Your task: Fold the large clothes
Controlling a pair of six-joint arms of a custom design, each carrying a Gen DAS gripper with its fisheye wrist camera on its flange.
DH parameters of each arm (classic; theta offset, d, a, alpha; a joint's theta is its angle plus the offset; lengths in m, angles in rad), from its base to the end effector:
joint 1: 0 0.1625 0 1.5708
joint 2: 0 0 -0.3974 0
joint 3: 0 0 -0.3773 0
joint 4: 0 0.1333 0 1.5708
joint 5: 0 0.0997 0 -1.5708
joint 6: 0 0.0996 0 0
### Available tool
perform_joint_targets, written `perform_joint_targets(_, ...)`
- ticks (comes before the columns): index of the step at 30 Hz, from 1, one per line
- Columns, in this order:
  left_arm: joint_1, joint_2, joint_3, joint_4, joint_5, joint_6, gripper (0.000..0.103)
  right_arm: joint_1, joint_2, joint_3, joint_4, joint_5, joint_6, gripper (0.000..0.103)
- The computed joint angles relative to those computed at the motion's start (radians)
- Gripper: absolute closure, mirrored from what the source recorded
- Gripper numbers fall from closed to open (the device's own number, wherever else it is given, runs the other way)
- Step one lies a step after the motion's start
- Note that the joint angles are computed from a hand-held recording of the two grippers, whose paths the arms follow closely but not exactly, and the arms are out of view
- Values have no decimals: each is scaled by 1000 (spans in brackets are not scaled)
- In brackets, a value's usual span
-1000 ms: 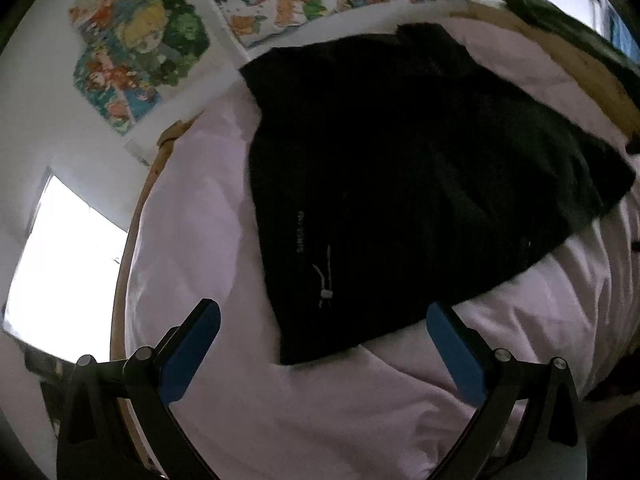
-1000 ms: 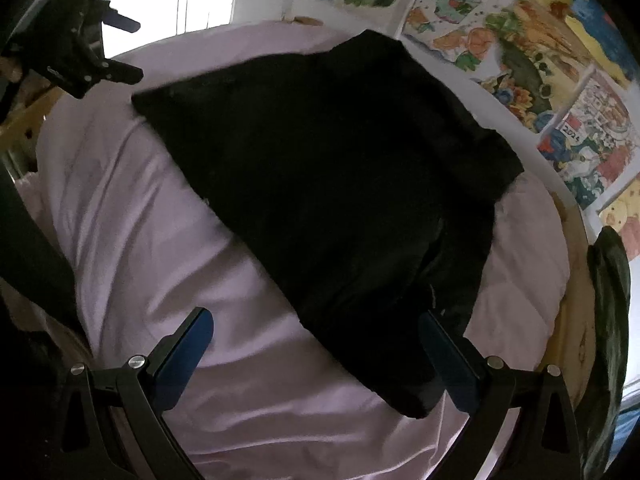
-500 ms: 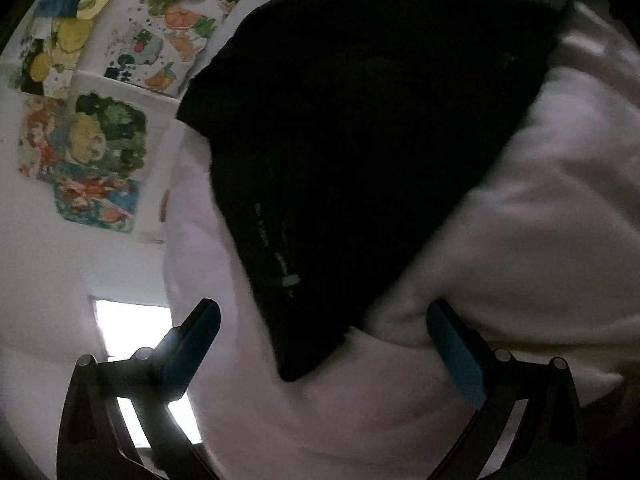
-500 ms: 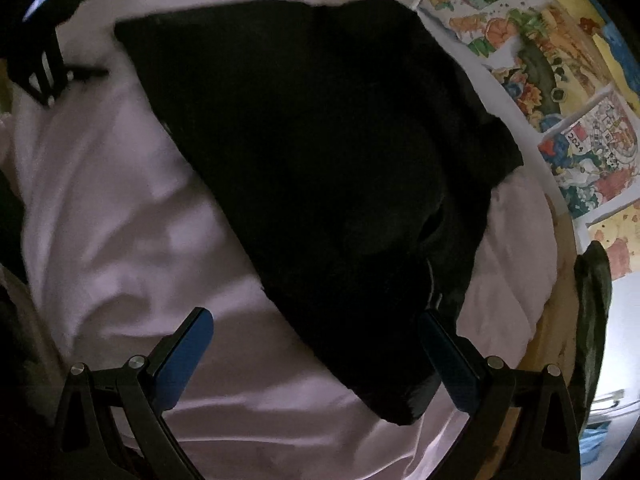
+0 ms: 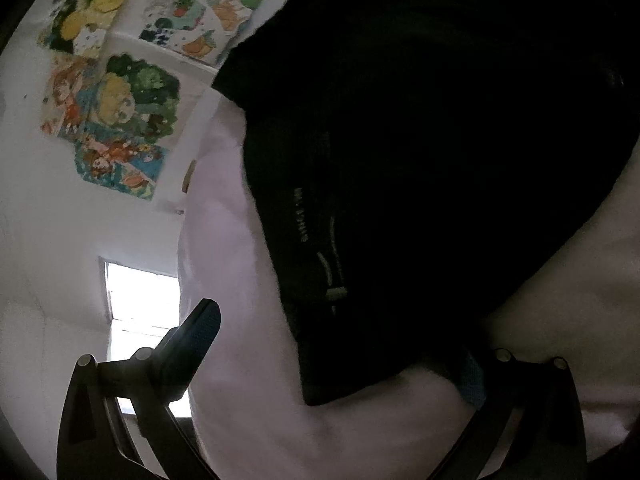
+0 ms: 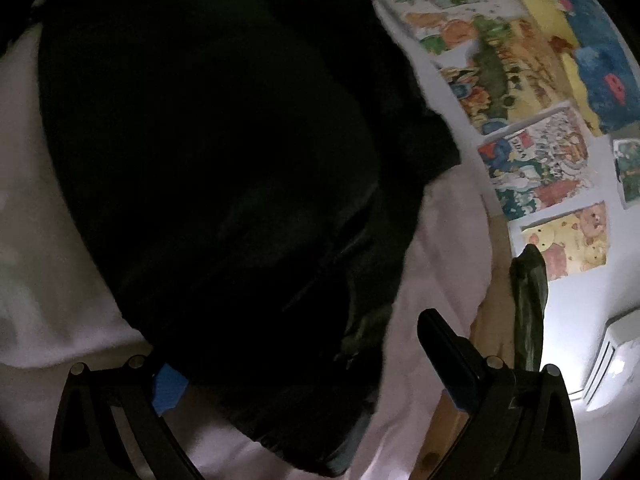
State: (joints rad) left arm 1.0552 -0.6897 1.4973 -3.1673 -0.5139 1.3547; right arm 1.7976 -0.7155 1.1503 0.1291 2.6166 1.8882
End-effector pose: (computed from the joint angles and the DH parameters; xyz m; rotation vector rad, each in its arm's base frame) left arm -0.1401 -0.6934 0.1790 1.2409 1.4830 -0.2675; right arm 0.1878 -0.6043 0.1533 0.7783 -1.6852 0.3481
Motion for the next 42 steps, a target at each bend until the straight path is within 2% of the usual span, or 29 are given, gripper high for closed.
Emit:
perform_joint_targets(1, 3, -17, 3, 40, -17, -40, 1, 3, 0, -26, 60, -17, 61, 12)
perform_joint_targets(3, 3, -45, 14, 118, -41, -121, 1, 6, 3, -82, 184, -62, 183, 31)
perform_joint_targets(4, 5, -62, 18, 166, -58, -164, 2, 7, 10, -119, 254, -89, 244, 35)
perform_joint_targets(6, 3, -80, 23, 225, -78, -214, 2, 14, 34, -188, 358, -119, 333, 52)
perform_joint_targets(9, -7, -87, 30, 257, -84, -238, 2, 36, 69, -269, 433, -141, 390, 68)
perform_joint_targets(11, -14, -96, 46, 259, -98, -245, 2, 48, 86, -327, 479, -173, 450, 74)
perform_joint_targets(15, -12, -102, 47, 274, -121, -249, 1, 48, 109, -461, 597, -276, 656, 80)
perform_joint_targets(18, -10, -97, 45, 282, -112, -252, 1, 39, 112, -541, 658, -367, 824, 83)
perform_joint_targets(20, -9, -87, 48, 254, -93, -238, 1, 32, 118, -582, 685, -404, 892, 84)
perform_joint_targets(24, -3, -42, 4, 200, -42, -223, 1, 41, 135, -619, 691, -398, 904, 84)
perform_joint_targets(28, -4, 19, -39, 1, 4, -123, 2, 50, 131, -591, 665, -367, 868, 84)
perform_joint_targets(30, -2, 19, -40, -14, -1, -136, 6, 52, 122, -563, 647, -353, 850, 84)
perform_joint_targets(32, 0, -6, -24, 60, -19, -203, 27, 54, 114, -537, 636, -338, 835, 84)
perform_joint_targets(34, 0, -27, -6, 127, -42, -236, 61, 54, 99, -506, 614, -329, 803, 84)
perform_joint_targets(36, -8, -42, 30, 116, -58, -206, 78, 53, 85, -481, 601, -326, 792, 84)
perform_joint_targets(38, -10, -40, 45, 56, -72, -140, 83, 49, 78, -473, 605, -331, 797, 86)
perform_joint_targets(40, -10, -53, 52, 54, -92, -159, 92, 46, 71, -466, 610, -336, 798, 87)
perform_joint_targets(42, -8, -61, 45, 35, -126, -181, 95, 46, 61, -447, 605, -335, 784, 89)
